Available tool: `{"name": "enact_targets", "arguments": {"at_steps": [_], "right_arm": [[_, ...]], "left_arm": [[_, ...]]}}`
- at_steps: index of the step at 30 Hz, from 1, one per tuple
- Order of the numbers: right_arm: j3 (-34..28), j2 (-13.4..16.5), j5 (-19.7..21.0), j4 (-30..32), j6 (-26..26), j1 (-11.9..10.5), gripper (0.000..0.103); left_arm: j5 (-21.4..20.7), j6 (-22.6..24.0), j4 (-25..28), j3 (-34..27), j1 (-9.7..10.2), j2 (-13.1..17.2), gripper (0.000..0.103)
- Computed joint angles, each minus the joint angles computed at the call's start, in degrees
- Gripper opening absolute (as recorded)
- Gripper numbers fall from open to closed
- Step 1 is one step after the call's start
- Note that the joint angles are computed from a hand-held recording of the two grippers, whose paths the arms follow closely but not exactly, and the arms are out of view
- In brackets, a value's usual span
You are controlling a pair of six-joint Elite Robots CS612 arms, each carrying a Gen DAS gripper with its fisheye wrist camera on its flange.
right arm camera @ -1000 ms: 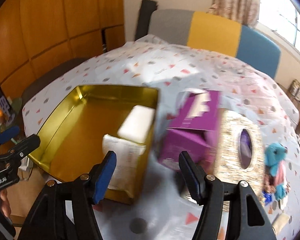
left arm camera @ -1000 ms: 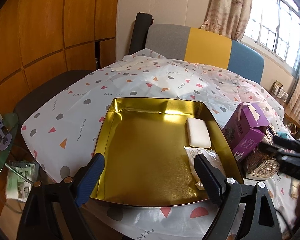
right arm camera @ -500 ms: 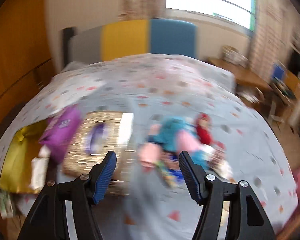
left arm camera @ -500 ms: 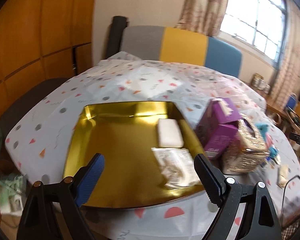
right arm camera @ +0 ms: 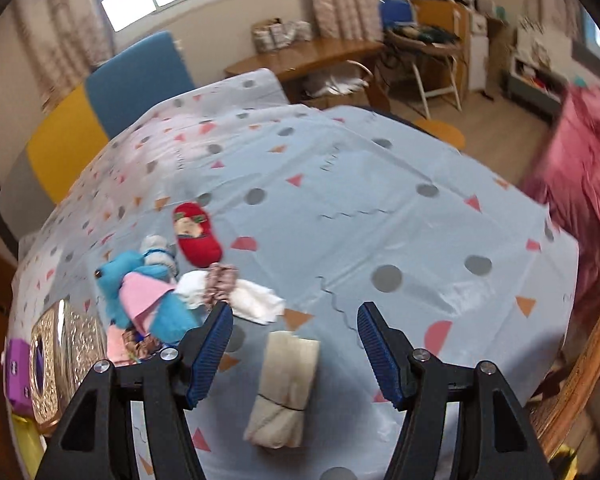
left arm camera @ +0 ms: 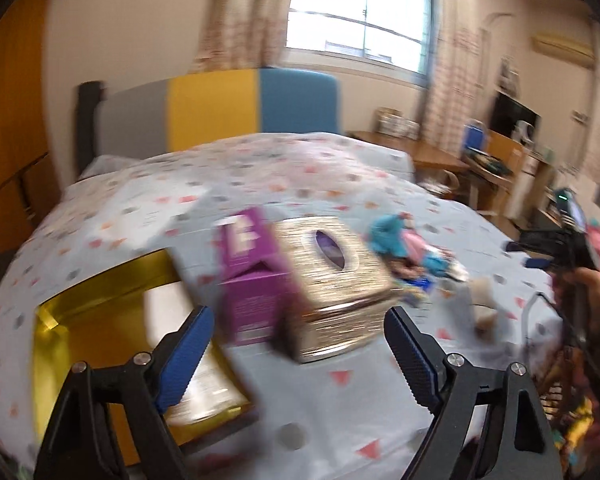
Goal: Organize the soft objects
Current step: 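Return both tools to the pile and grasp the beige mesh roll with the left gripper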
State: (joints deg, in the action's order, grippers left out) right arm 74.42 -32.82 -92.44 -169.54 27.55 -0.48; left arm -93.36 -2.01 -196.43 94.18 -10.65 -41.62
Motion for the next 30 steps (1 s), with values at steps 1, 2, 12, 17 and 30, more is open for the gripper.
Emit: {"name": "enact_targets", "arguments": {"at_steps": [1,2,12,17,30], "right_arm": [[0.3,0.0,0.3,-0.3,0.4,-0.1,0.066],[0.5,0.0,0.5,-0.9,0.9,-0.3,0.066],[0.8,2.5,10.8,-12.4,10.5,-2.5,0.067],[1.8,3.5,17.4,-22.0,12.9,-3.6,0.067],[1.0,4.4,22.2,-23.2,13.5,-4.2,0.067]], "left_arm": [[-1.4,1.0,0.7,-0.7,-0.37,0.2,0.085],[-2.3,2.2,1.3,-1.5,-0.95,0.6,0.085],[-12.5,10.4,18.2,-11.2,-5.08,5.2,0.056],[-16.3,11.6,28.3,-17.7,-5.94,8.5,0.052],[-18.1,12.1,43.1,-29.6,-9.63,14.4,0.052]]}}
